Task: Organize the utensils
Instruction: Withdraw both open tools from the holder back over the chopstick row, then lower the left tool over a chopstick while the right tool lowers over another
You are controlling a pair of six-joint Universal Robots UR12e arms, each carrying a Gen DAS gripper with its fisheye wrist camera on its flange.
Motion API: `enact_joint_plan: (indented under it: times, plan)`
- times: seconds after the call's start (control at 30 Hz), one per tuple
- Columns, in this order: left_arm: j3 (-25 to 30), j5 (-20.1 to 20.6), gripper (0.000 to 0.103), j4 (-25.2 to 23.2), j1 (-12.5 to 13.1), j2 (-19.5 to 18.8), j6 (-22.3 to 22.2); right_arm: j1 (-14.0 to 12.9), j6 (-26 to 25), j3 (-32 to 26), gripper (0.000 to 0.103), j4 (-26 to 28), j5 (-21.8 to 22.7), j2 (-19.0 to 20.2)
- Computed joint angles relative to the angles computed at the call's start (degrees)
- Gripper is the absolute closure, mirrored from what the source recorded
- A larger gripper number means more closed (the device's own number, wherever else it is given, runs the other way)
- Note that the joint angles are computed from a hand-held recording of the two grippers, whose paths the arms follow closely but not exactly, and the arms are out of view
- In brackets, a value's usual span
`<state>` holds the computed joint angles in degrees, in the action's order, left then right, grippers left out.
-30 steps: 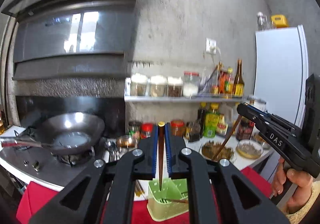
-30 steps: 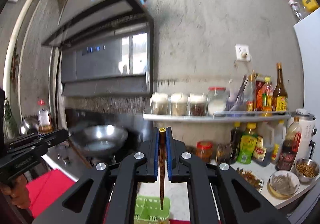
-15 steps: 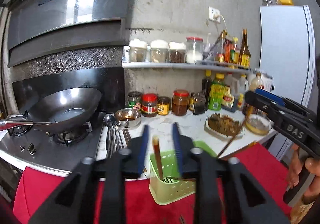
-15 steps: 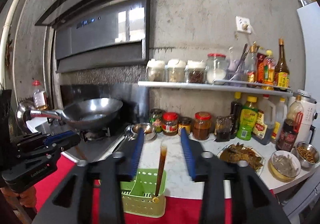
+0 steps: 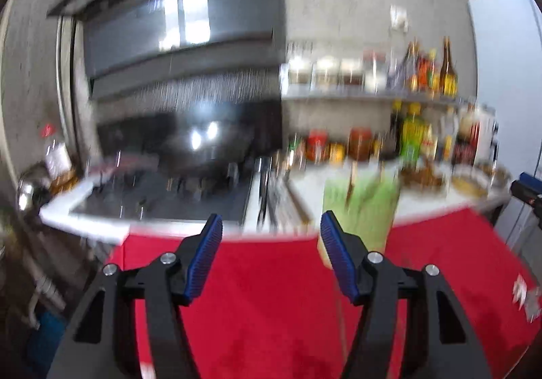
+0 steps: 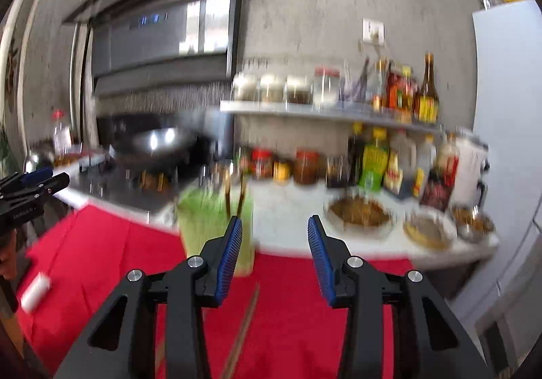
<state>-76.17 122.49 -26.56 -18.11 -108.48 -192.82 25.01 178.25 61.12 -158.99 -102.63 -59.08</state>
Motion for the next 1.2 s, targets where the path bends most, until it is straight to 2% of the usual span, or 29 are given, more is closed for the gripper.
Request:
enact_joint_plan:
  times: [0.13,0.23,0.33,0.43,0.5,0.6,0.83,1.07,1.2]
  plan:
    - [-6.6,-2.0,0.043,-4.7,-0.8,2.6,-4.5,0.8,1.6,8.6,0.061,0.5,-0.5,-3.2]
    - [-10.4,-4.5,0.043,-7.1,-1.3,3.8,-7.5,1.1,4.1,12.5,0.061,1.7,-0.4,-4.3]
    - [-12.7,-5.9,0.043,-9.1,-1.7,4.3,-10.6,1.1,6.8,14.2,0.061,4.8,0.8,-4.5]
    - [-13.3,-9.0,0.043,-10.8,-1.5,4.5,-12.8,1.1,8.9,14.7,0.062,7.1,1.8,-4.3]
    - [-13.0,-8.7,0.043,-11.1,-1.9,3.9,-12.1,1.0,9.8,14.4,0.072,8.5,3.2,-4.0]
    - [-12.5,-9.7,0.043,-11.2,-1.8,3.5,-11.6,0.8,11.0,13.4,0.077,10.4,5.7,-3.3]
    - [-12.2,-9.9,0.043,-11.0,-1.9,2.9,-10.7,1.0,11.5,10.9,0.083,12.9,5.3,-1.7]
    - [-12.2,-12.0,0.043,-11.0,-1.7,2.8,-9.7,0.9,11.2,9.6,0.087,15.0,5.8,-0.8]
    - [-11.9,-13.9,0.043,-11.1,-1.6,2.5,-8.9,1.3,10.0,9.5,0.088,14.9,3.9,-0.7]
